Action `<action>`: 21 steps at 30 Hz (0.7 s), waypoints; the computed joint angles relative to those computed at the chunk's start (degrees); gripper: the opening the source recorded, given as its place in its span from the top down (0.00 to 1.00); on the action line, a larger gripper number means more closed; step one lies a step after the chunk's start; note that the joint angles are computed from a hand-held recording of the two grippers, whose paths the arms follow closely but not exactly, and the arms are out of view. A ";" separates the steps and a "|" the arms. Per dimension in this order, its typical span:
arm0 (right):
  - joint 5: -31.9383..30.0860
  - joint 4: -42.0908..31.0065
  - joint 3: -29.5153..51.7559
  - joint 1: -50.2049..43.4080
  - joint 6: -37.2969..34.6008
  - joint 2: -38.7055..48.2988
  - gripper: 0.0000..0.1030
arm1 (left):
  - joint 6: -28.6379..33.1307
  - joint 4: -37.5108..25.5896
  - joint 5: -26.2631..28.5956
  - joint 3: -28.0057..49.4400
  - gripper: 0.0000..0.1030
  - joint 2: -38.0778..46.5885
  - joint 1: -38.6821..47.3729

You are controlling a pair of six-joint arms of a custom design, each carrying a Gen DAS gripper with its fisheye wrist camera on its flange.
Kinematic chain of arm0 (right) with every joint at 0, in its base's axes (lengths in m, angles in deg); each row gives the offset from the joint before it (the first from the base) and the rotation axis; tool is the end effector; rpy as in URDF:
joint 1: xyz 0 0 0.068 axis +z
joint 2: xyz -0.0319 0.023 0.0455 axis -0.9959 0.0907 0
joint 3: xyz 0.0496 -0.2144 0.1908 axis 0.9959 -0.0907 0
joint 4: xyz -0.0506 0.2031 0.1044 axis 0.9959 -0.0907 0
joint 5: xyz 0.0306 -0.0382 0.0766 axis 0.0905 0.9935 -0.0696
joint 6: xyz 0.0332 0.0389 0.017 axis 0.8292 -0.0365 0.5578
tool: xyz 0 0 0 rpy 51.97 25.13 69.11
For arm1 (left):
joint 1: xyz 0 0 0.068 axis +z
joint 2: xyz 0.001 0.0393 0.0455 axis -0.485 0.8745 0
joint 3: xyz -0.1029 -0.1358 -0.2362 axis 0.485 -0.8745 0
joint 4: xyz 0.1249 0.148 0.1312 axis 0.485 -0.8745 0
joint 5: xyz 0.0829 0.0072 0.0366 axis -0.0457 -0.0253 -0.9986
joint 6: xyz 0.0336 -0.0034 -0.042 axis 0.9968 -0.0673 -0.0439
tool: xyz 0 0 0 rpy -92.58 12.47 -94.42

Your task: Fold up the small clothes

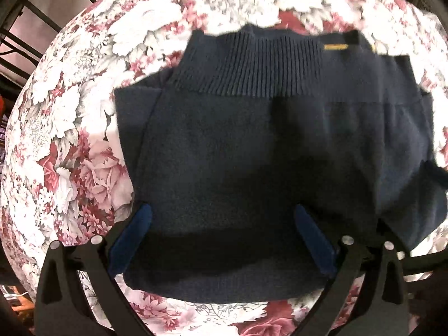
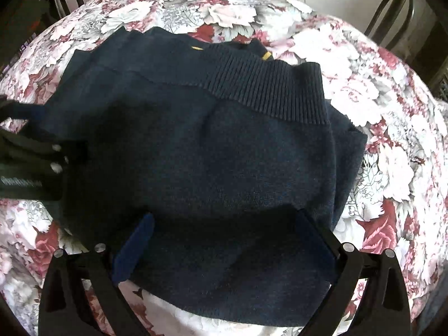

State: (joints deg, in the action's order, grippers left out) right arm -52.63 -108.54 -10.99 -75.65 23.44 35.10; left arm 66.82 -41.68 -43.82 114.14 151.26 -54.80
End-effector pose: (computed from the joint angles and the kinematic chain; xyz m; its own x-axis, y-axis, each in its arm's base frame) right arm 0.2087 0.0313 0.2178 -0.9124 -0.1914 -0.3617 -0.1779 0.9815 -0.0708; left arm 0.2569 -0.1166 0.2832 -0.9435 0.2839 -0.1707 0.2570 0.9524 0.1637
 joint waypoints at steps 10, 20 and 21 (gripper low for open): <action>-1.30 -1.31 8.64 -2.92 3.53 1.40 0.03 | 1.43 -0.17 2.58 4.96 0.04 1.92 5.81; -1.98 5.36 5.77 -3.91 2.31 9.49 0.03 | 5.81 5.69 -0.81 0.51 0.04 5.56 7.39; -2.28 4.14 6.61 -4.22 1.94 9.51 0.03 | 5.96 5.94 -0.20 0.91 0.04 5.47 8.18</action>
